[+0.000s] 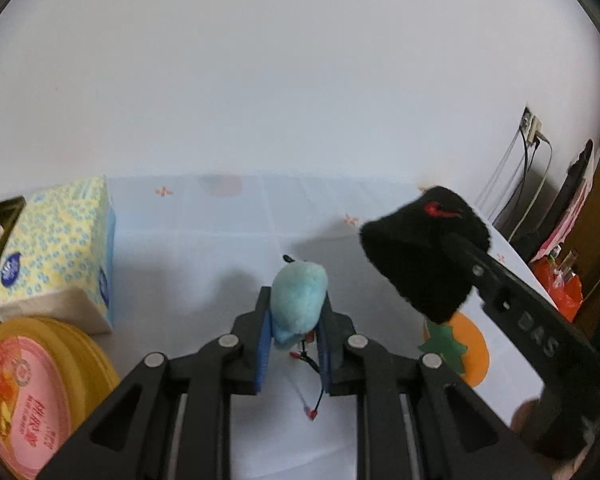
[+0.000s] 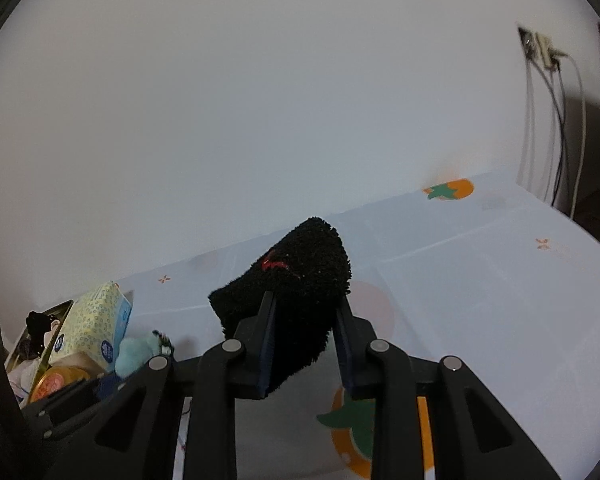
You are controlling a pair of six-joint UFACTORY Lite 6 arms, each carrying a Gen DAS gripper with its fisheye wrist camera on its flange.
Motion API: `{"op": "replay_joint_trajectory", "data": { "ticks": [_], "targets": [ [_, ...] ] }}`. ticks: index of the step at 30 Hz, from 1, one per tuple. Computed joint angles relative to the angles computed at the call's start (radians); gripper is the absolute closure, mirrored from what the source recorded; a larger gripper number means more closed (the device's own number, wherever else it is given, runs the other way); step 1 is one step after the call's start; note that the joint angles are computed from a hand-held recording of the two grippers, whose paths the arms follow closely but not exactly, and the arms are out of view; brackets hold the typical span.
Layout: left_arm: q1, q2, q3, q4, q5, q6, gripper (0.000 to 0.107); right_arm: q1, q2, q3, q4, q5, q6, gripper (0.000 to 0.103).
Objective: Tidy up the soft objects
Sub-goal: 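Grasp the black pouch with the right gripper while the left gripper holds the keychain, then carry the keychain and pouch over the gold tray with both grippers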
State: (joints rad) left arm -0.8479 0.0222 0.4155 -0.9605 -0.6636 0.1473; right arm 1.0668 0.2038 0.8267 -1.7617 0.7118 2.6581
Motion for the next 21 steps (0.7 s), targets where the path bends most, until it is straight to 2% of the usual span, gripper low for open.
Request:
{"op": "replay_joint_trajectory", "data": {
  "ticks": [3, 10, 13, 21],
  "targets": [
    [-0.018, 0.002, -0.01, -0.063, -0.074, 0.065, 0.089, 0.089, 0.04, 0.034, 0.059, 0.116, -0.012, 0.074],
    [-0.104, -0.022, -0.012, -0.183, -0.184, 0.173, 0.089, 0.188, 0.018, 0.012, 0.152, 0.238, -0.035, 0.073],
    [-0.159, -0.023, -0.018, -0.233, -0.239, 0.201, 0.089, 0.2, 0.0, -0.016, 0.148, 0.235, 0.013, 0.073],
    [-0.229, -0.061, -0.064, -0.287, -0.311, 0.225, 0.089, 0.247, -0.038, -0.051, 0.176, 0.267, 0.038, 0.073]
  ]
}}
